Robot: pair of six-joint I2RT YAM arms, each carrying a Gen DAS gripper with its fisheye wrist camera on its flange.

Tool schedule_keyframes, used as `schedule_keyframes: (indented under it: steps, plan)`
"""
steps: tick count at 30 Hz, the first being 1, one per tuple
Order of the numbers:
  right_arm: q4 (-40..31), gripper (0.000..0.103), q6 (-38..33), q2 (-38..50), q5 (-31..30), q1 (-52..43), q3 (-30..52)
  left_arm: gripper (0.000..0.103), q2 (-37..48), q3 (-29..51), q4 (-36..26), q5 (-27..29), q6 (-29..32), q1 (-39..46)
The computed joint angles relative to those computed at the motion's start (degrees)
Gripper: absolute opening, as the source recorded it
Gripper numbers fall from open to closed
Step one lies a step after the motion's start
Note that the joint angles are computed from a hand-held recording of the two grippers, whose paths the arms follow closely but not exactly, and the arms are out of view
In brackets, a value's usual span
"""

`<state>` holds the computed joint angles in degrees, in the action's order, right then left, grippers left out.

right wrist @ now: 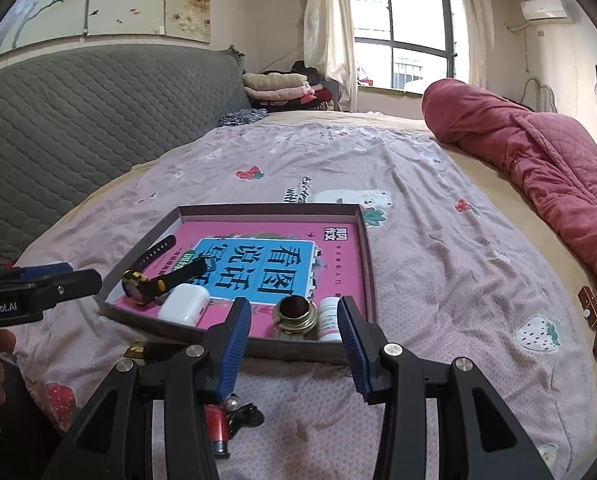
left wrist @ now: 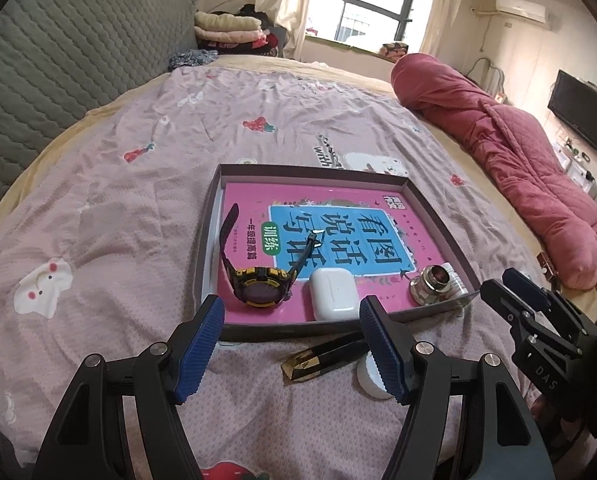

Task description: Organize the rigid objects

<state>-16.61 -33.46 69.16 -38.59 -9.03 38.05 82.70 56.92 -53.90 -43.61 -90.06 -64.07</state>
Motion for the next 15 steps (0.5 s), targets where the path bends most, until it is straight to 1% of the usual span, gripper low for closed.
schedule_keyframes:
  steps: [15]
  plan:
    - [-9.6, 0.045, -6.0, -5.7, -2.6, -3.2, 0.1, 0.072, 0.2, 1.3, -3.3, -0.2, -1.9, -3.5]
